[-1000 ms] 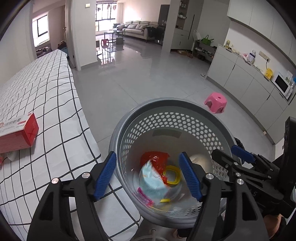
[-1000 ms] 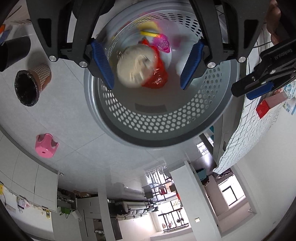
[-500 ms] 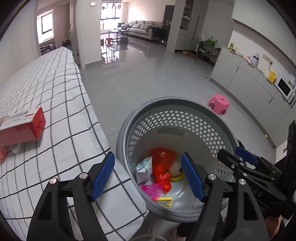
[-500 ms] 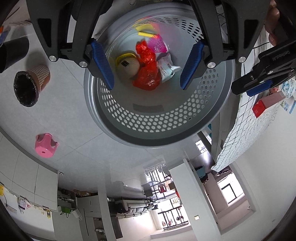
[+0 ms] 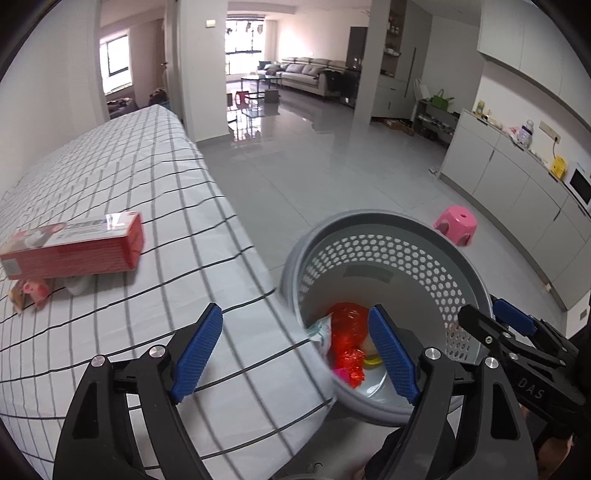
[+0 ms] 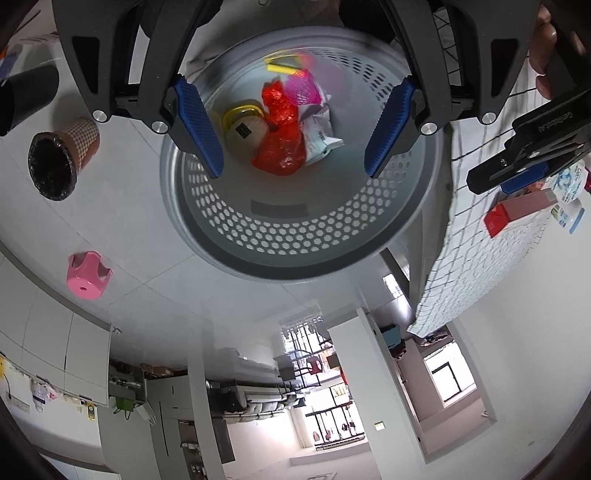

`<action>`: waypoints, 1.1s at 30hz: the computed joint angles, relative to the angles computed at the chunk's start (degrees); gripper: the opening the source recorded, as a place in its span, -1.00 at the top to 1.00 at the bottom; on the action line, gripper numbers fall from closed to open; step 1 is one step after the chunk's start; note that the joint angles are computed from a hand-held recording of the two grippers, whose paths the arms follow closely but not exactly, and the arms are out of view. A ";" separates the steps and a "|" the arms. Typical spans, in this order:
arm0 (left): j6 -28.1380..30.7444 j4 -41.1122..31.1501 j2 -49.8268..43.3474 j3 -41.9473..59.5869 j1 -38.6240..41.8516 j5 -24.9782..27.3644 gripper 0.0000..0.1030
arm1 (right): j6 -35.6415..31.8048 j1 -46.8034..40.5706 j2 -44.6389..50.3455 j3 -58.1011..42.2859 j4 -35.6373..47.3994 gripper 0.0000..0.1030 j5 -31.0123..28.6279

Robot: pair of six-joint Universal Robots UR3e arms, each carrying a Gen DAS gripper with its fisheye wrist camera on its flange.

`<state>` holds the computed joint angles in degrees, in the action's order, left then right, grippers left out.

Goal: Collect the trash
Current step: 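Withdraw both grippers from the basket back toward the table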

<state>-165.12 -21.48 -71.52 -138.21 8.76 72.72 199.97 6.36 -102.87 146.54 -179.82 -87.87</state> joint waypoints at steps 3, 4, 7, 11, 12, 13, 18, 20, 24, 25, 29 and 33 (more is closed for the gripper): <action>1.32 -1.73 3.45 -1.50 3.41 -1.41 -0.61 | 1.45 3.90 2.07 -2.25 -0.76 -0.47 -1.87; 2.23 -2.98 5.59 -2.37 5.49 -2.42 -0.61 | 1.70 4.80 2.82 -3.03 -0.87 -0.48 -2.28; 5.03 -6.34 10.65 -4.42 10.82 -4.92 -0.62 | 2.60 8.24 5.57 -6.21 -0.91 -0.51 -3.55; 9.56 -13.28 17.76 -6.16 18.96 -8.51 -0.65 | 2.93 12.71 10.82 -11.55 -1.38 -0.52 -4.49; 11.15 -15.89 19.95 -6.42 21.44 -9.53 -0.67 | 2.81 13.48 11.81 -12.55 -1.53 -0.52 -4.58; 12.52 -17.89 21.56 -6.58 23.60 -10.30 -0.68 | 2.59 14.51 13.49 -14.28 -1.76 -0.52 -4.48; 20.16 -28.40 28.75 -6.63 35.26 -14.38 -0.70 | 1.81 17.54 20.49 -21.93 -2.86 -0.52 -1.67; 23.28 -32.29 30.93 -6.27 40.40 -15.67 -0.70 | 1.09 18.72 23.82 -26.56 -2.05 -0.52 -0.42; 28.84 -38.90 33.12 -5.30 49.99 -18.75 -0.70 | -1.77 21.44 29.88 -36.62 0.68 -0.52 1.19; 29.81 -39.71 33.03 -4.97 52.11 -19.27 -0.70 | -2.62 22.27 31.37 -39.15 1.51 -0.52 1.04; 32.22 -40.74 31.73 -3.91 58.21 -20.42 -0.70 | -5.74 24.33 37.85 -51.00 7.79 -0.52 2.12; 32.35 -38.55 28.23 -2.74 60.97 -20.21 -0.70 | -8.55 25.02 44.33 -62.58 13.75 -0.52 3.72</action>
<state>-132.77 -60.03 -43.28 -140.94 69.73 52.51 191.42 31.38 -58.54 83.96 -166.07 -84.15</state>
